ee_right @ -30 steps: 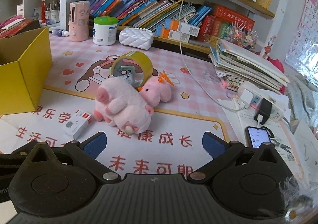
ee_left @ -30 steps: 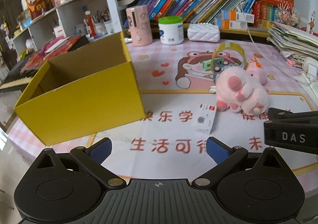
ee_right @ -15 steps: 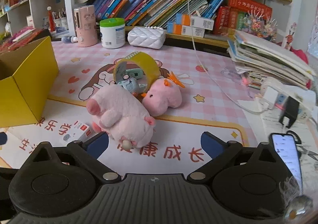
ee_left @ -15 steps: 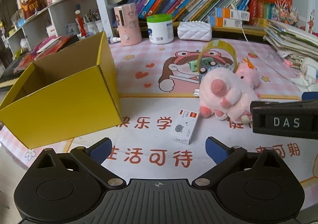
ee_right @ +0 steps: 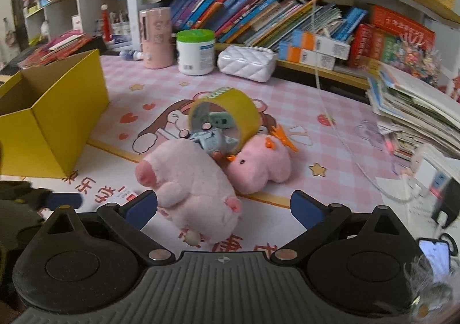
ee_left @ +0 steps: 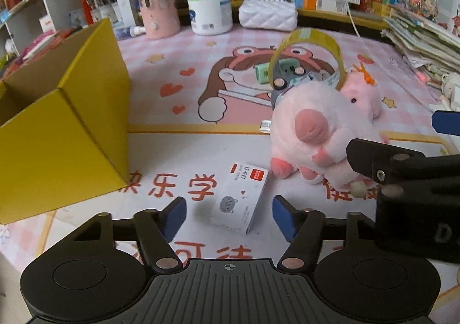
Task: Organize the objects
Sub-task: 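Grasp the large pink plush pig with the right gripper while the left grasps the card box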
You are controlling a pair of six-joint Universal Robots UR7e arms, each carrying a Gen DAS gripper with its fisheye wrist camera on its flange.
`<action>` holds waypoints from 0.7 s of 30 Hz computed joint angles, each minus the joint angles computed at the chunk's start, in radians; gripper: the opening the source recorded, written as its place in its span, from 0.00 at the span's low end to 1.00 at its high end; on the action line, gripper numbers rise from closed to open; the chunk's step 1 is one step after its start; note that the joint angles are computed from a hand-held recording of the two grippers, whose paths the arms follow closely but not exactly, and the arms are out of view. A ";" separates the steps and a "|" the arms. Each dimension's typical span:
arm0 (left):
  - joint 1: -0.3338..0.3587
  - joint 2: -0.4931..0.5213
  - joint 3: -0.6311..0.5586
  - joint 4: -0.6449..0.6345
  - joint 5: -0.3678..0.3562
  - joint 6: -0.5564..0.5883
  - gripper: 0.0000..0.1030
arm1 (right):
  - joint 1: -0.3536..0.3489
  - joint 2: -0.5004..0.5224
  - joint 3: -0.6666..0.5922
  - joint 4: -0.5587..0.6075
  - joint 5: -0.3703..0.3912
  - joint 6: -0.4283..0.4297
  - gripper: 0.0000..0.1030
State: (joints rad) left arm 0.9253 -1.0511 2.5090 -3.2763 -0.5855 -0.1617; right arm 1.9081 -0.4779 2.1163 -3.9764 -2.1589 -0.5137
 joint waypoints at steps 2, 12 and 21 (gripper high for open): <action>0.012 0.004 -0.006 -0.021 -0.017 0.018 0.54 | -0.007 -0.006 -0.006 0.029 0.012 0.004 0.98; 0.031 -0.032 -0.014 0.008 -0.058 0.011 0.27 | -0.026 -0.019 -0.037 0.153 0.045 0.039 0.98; 0.004 -0.137 0.045 0.082 0.022 -0.106 0.27 | -0.014 0.010 -0.094 0.238 0.039 0.042 0.97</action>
State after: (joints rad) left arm 0.9290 -1.1878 2.5538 -3.1938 -0.5636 -0.2682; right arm 1.8937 -0.4679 2.0219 -3.7384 -2.1198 -0.4717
